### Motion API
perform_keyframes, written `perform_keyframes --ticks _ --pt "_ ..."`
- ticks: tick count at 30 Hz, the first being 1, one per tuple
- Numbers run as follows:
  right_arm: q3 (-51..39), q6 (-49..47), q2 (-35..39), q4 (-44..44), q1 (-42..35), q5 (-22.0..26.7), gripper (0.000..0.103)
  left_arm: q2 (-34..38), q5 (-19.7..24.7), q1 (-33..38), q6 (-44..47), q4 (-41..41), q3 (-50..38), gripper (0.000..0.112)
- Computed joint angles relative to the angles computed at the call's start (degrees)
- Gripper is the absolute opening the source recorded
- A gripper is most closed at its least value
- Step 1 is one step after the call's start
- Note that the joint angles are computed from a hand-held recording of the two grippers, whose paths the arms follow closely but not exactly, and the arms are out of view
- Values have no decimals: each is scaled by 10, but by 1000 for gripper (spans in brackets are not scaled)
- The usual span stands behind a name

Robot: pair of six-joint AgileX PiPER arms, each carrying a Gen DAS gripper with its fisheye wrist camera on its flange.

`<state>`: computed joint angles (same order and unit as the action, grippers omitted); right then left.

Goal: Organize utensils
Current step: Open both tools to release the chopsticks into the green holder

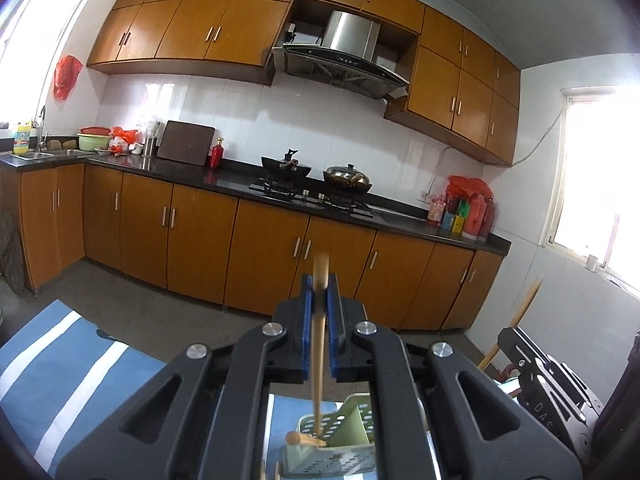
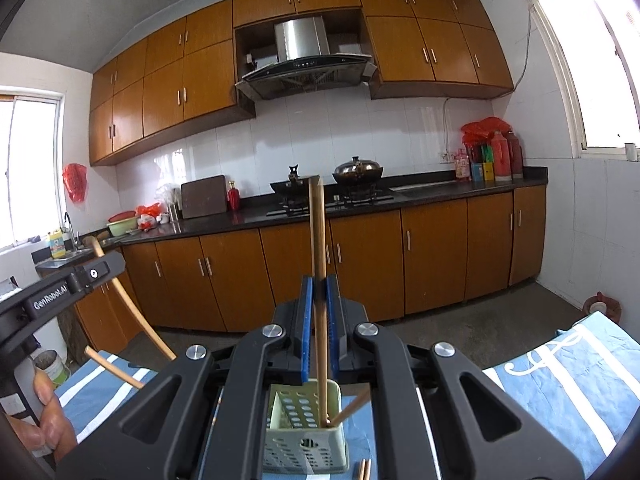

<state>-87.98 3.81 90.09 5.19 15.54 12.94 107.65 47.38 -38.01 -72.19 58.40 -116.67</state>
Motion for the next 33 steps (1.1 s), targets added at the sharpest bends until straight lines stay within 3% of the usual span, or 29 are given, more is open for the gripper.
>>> perform_keyframes --ticks 12,20,23,27,30,33 --pt "48 2 -90 13 -30 54 8 -119 41 -38 -37 14 119 20" --pt "204 -112 -186 99 -96 105 8 -267 93 -103 -102 37 374 32" --pt "258 -166 -183 150 -127 153 8 -289 75 -97 -98 -6 457 32" --pt "307 -174 -164 165 -124 178 10 -294 27 -67 -86 -85 527 32" --pt "318 -171 -143 171 -113 188 36 -287 -1 -57 -81 -122 560 32" --pt "332 -143 -139 141 -90 179 35 -276 -19 -51 -62 -145 567 33"
